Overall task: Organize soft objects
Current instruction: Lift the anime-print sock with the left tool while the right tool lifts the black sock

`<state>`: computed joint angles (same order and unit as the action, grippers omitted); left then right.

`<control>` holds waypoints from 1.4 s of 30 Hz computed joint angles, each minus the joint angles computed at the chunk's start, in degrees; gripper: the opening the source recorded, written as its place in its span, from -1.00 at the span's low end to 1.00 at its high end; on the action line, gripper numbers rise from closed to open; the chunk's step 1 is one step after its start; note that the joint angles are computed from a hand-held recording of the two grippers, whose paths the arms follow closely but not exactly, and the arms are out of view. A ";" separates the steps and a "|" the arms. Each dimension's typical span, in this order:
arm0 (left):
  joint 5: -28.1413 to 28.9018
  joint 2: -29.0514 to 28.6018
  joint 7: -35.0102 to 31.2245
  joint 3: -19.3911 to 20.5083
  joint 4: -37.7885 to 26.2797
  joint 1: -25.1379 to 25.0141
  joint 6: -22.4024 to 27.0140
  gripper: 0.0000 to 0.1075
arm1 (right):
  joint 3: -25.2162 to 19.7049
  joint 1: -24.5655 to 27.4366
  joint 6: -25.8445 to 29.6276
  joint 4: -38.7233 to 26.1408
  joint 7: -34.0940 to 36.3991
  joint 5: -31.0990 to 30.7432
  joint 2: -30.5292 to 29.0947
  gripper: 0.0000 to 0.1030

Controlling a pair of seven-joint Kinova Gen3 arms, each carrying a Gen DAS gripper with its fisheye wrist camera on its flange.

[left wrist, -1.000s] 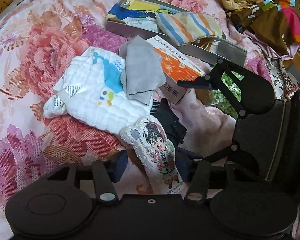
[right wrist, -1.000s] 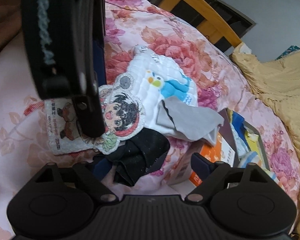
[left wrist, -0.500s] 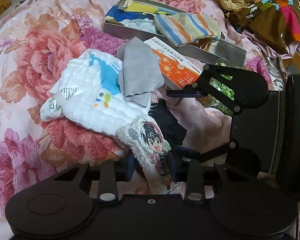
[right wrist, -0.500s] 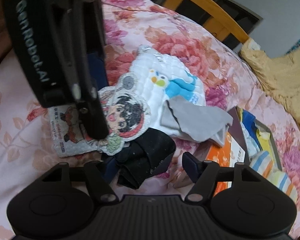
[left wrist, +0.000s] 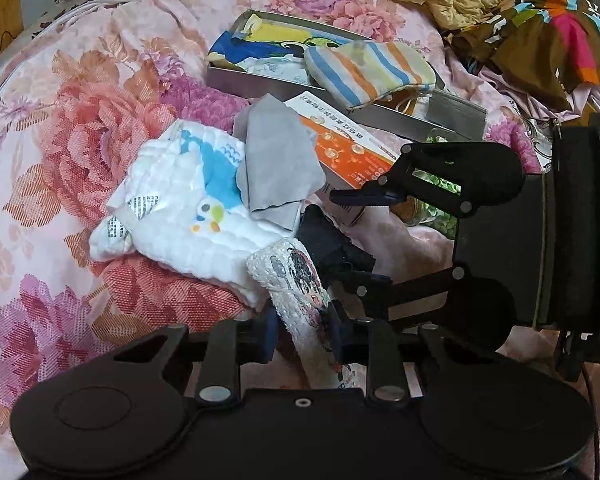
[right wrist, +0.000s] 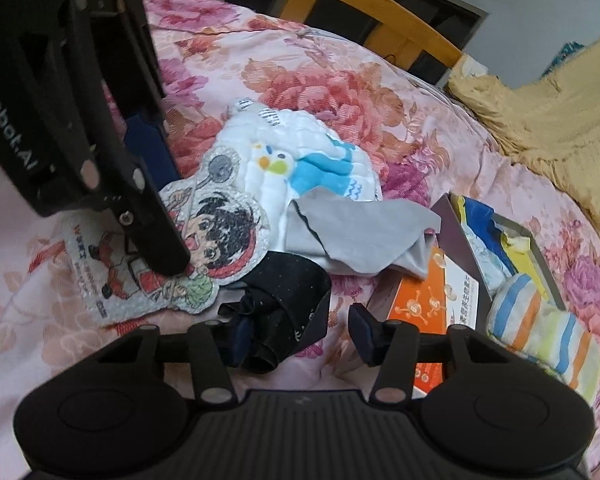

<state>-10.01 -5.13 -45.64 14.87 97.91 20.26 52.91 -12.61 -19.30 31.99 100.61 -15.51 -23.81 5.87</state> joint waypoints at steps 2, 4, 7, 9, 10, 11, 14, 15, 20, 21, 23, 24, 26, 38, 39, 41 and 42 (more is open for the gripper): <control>0.54 0.05 -0.14 -0.24 0.09 -0.09 -0.07 -0.49 | 0.22 -0.37 0.09 -0.21 -1.97 0.59 0.23 0.05; 0.70 0.05 -0.20 -0.28 0.16 -0.10 -0.11 -0.49 | 0.24 -0.50 0.01 -0.31 -3.12 0.93 0.43 0.05; 0.61 0.03 -0.31 -0.27 0.19 -0.14 -0.16 -0.49 | 0.27 -0.31 1.87 -1.37 -4.77 0.97 0.91 -0.07; 0.62 -0.03 -0.21 -0.21 0.22 -0.10 -0.19 -0.50 | 0.32 0.44 5.36 -3.08 -5.08 -0.33 1.64 -0.34; 0.91 -0.11 -0.37 -0.32 0.29 -0.13 -0.33 -0.51 | 0.46 0.72 6.86 -3.84 -5.72 -0.86 2.00 -0.44; 0.92 -0.12 -0.25 -0.26 0.26 -0.13 -0.39 -0.51 | 0.54 0.98 7.69 -4.29 -6.08 -1.29 2.20 -0.46; 1.09 -0.28 -0.44 -0.28 0.30 -0.17 -0.66 -0.55 | 0.91 1.56 9.86 -5.76 -8.35 -2.30 2.79 -0.60; 1.09 -0.32 -0.50 -0.21 0.29 -0.16 -0.75 -0.56 | 0.96 1.62 9.93 -5.91 -9.03 -2.33 2.64 -0.65; 0.32 -0.97 -0.35 0.20 0.89 -0.28 -2.24 -0.63 | 0.92 1.59 8.43 -5.41 -10.02 -2.60 1.45 -0.75; 0.05 -1.06 -0.16 0.31 1.02 -0.35 -2.43 -0.63 | 0.97 1.52 8.23 -5.28 -10.34 -2.47 1.25 -0.77; 0.04 -1.31 0.01 0.29 1.24 -0.50 -2.72 -0.64 | 1.16 1.13 7.68 -4.84 -11.63 -1.57 0.68 -0.78; -0.01 -1.42 0.24 0.33 1.32 -0.61 -2.86 -0.65 | 1.25 1.00 7.39 -4.60 -12.19 -1.24 0.33 -0.78; -0.14 -1.86 0.60 0.43 1.58 -0.81 -3.39 -0.69 | 1.43 0.94 6.98 -4.29 -13.12 -1.21 -0.33 -0.78; -3.05 -3.79 4.61 2.08 3.60 -2.68 -7.37 -0.76 | 3.35 1.39 3.76 -2.12 -16.40 -5.64 -4.54 -0.78; -3.52 -4.16 5.28 2.28 4.00 -2.91 -8.09 -0.76 | 3.47 1.30 3.18 -1.83 -16.84 -5.79 -4.92 -0.78; -4.51 -5.09 6.75 2.78 4.99 -3.53 -9.92 -0.76 | 3.74 1.11 1.76 -1.19 -17.88 -6.11 -5.69 -0.78; -5.31 -5.64 7.78 3.26 5.60 -4.01 -11.06 -0.76 | 3.89 0.99 1.04 -0.93 -18.69 -6.22 -6.04 -0.78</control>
